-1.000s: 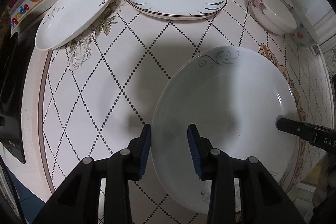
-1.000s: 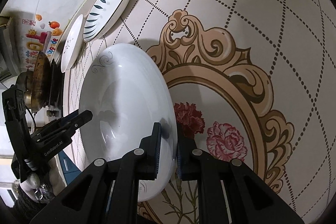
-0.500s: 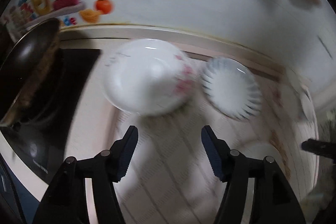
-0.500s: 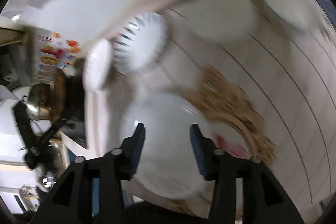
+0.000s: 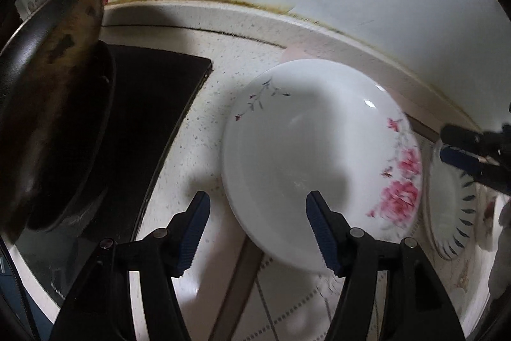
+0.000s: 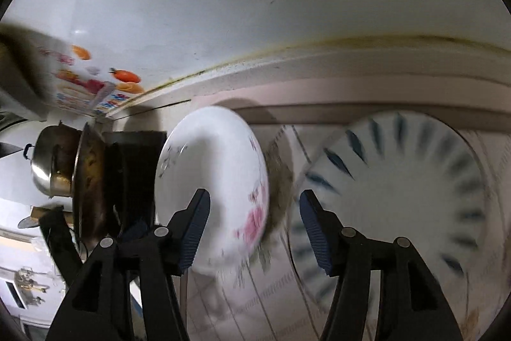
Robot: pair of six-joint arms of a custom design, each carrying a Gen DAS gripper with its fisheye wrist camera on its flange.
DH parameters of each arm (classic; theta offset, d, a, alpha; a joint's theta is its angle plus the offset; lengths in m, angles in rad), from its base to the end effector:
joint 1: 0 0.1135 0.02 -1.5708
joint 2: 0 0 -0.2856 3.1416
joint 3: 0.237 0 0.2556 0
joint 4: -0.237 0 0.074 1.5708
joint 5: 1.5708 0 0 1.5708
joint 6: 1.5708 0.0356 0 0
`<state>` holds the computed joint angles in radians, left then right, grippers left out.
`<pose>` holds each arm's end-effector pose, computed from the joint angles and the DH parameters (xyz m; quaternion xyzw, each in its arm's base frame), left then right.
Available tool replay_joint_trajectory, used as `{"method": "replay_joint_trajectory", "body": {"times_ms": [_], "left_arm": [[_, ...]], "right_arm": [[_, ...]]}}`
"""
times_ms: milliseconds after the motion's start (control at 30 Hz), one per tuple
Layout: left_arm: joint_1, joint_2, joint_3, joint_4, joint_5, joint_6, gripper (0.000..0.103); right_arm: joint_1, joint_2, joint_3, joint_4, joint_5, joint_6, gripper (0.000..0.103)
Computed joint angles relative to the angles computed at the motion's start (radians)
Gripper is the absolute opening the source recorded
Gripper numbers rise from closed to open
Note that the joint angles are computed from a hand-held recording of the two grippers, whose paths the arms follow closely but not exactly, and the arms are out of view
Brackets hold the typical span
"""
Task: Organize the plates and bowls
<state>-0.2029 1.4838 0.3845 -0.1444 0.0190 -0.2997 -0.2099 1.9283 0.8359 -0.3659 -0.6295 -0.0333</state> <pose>0.1925 -0.0403 0.1001 -0.0462 0.9855 -0.0496 0.1554 0.2969 -0.0418 0.0860 0.0664 0.9472 0.3003 0.0906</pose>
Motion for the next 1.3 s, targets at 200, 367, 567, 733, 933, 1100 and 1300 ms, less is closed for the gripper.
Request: {"method": "replay_joint_trajectory", "body": {"times_ms": [200,367,567,733,933,1100,1300], "left_arm": [[0.045,0.123,0.042,0.063,0.040,0.027,0.061],[0.049,0.174,0.066,0.094,0.046,0.044,0.054],[0.095,0.203,0.072,0.109,0.061,0.062,0.034],[0.098,0.207,0.074,0.103,0.058,0.075,0.032],[0.084,0.189,0.096,0.057,0.068,0.052,0.031],[0.053,0.131,0.110,-0.018,0.063,0.039,0.031],[0.004,0.006,0.114,-0.129,0.063,0.007,0.031]], "right_arm": [[0.113,0.178,0.142,0.068,0.029,0.093,0.043],[0.158,0.262,0.222,0.065,0.056,0.107,0.027],[0.173,0.287,0.230,0.098,0.075,0.109,0.019],[0.174,0.281,0.214,0.121,0.076,0.108,0.019],[0.163,0.268,0.229,0.059,0.084,0.085,0.019],[0.144,0.238,0.237,0.000,0.075,0.066,0.019],[0.110,0.157,0.223,-0.079,0.071,0.025,0.020]]}}
